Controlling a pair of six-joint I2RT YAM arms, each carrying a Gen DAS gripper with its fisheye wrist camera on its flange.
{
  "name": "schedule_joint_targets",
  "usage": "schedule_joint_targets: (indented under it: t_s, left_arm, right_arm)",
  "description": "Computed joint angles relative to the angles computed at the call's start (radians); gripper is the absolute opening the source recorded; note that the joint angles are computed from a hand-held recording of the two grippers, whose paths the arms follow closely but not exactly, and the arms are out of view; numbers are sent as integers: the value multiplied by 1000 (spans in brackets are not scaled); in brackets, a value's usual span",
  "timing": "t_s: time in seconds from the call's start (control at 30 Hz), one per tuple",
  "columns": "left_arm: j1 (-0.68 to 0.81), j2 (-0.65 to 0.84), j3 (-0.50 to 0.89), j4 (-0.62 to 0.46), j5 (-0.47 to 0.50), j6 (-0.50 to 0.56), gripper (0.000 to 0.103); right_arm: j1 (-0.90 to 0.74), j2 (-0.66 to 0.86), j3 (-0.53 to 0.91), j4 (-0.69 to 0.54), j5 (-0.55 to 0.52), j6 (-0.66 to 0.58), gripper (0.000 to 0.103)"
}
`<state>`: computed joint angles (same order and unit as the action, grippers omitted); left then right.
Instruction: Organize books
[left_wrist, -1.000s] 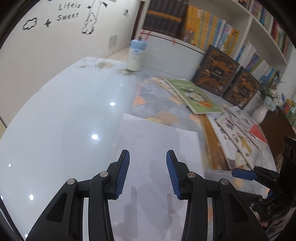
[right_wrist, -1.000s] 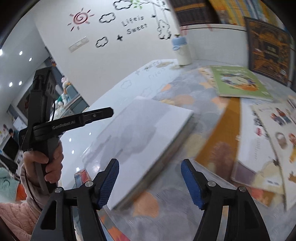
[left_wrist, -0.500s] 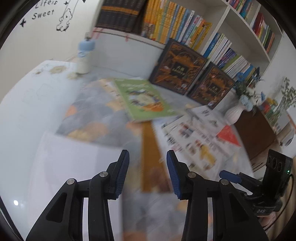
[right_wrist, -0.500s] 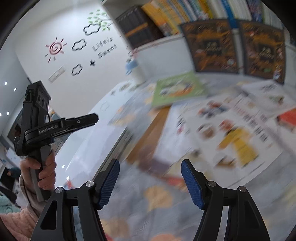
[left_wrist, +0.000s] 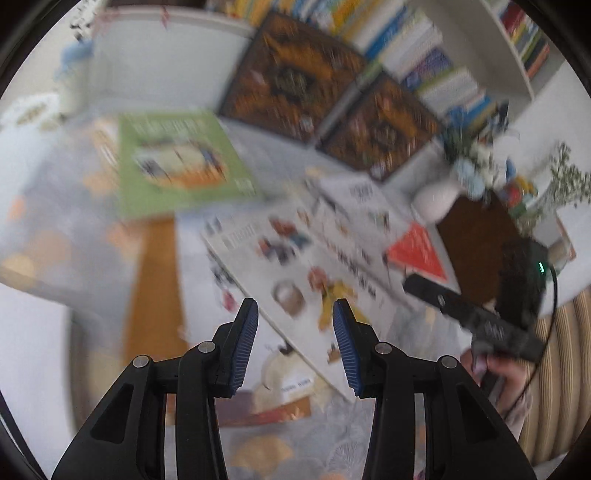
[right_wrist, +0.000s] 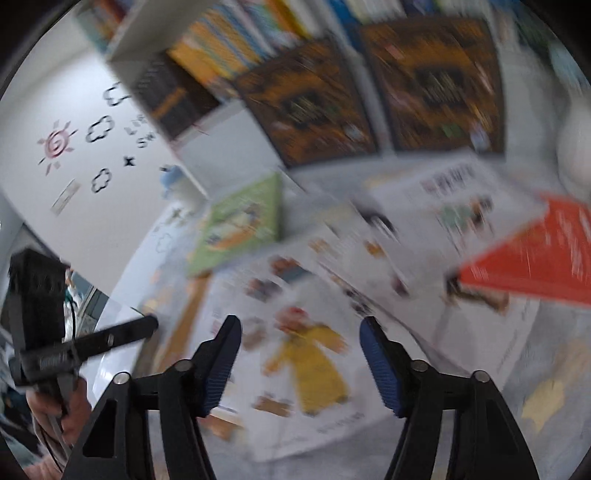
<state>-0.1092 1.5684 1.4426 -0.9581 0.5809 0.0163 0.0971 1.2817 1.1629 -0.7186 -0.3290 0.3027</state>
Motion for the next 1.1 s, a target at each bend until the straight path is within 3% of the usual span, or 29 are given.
schedule_joint_targets:
  t_s: [0.2, 0.3, 0.5, 0.6, 0.83, 0.9, 1.0, 1.1]
  left_arm:
    - [-91, -5, -110, 67, 23, -49, 40]
    - [-125, -19, -132, 86, -24, -48, 40]
    - [-140, -23, -177, 111, -87, -61, 40]
    - [-119, -16, -184, 112, -58, -57, 40]
    - [-110, -25, -207, 139, -39, -52, 40]
    - [-116, -43, -214, 142, -85, -46, 40]
    - [-99, -66, -217, 123, -124, -12, 40]
    - [-59, -95, -233, 69, -89, 46, 40]
  right_arm:
    - [-107, 66, -74, 18, -43, -69, 60]
    - [-105, 65, -83, 40, -59, -80, 60]
    - [20, 133, -22, 46, 141, -157, 60]
    - [59, 219, 39, 37, 222, -209, 61]
    - [25, 257, 76, 13, 136, -230, 71]
    - [8, 236, 72, -21, 76, -216, 71]
    - [0, 163, 17, -66, -19, -202, 70]
    - [40, 57, -65, -88, -22, -168, 70]
